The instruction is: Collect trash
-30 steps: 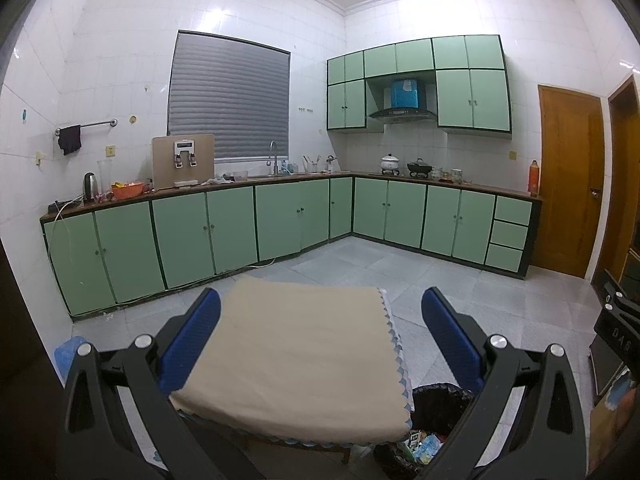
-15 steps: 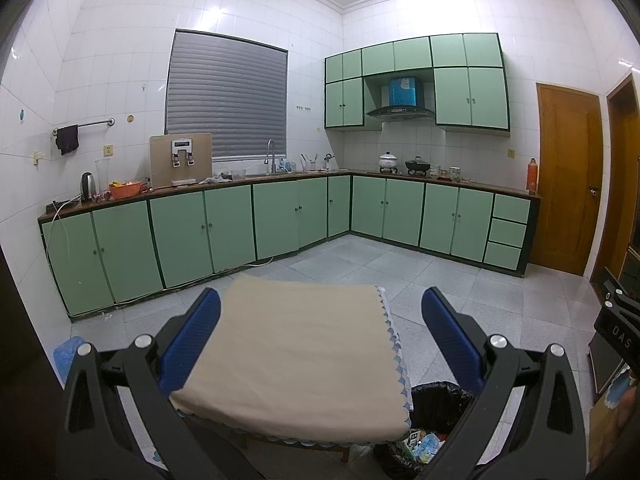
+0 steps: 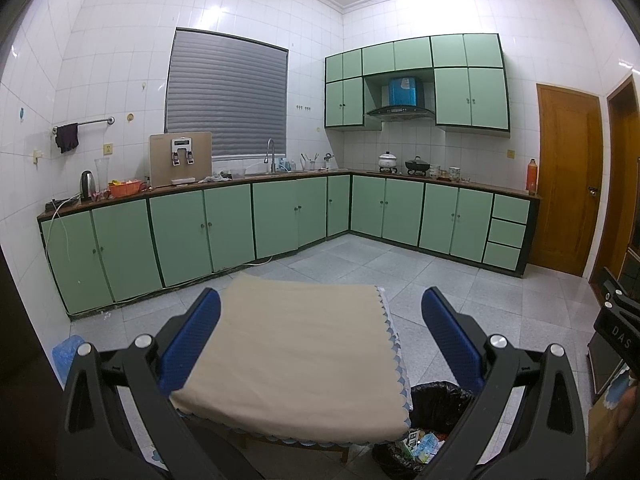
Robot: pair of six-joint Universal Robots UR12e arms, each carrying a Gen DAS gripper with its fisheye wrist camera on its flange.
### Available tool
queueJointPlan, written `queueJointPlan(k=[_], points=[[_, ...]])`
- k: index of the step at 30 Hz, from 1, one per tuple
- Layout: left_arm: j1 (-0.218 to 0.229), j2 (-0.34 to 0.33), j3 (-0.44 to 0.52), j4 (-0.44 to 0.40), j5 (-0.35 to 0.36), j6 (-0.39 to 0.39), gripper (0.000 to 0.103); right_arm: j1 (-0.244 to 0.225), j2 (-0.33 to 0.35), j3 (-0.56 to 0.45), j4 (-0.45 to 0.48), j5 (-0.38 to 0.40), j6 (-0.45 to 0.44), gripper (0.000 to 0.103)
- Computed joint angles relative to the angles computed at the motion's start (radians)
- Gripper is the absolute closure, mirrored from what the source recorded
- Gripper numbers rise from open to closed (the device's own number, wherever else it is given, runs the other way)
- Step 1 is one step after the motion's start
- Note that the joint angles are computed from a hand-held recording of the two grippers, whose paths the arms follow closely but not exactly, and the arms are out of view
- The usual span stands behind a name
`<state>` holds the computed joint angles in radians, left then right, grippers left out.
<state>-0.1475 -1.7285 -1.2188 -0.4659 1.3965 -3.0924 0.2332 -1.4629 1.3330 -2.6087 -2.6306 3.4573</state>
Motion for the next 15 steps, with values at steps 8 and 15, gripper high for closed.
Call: queueJointPlan(k=[8,15], points=[[0.002,0.000,0.002,-0.006,-0.004,0.001,0.006,-0.001,-0.003,0.002,0.000,0.001,-0.002,0.006],[0.003,-0.002,0.006,-0.010,-0.004,0.002,0.006,-0.001,-0.005,0.004,0.004,0.002,0.000,0.006]])
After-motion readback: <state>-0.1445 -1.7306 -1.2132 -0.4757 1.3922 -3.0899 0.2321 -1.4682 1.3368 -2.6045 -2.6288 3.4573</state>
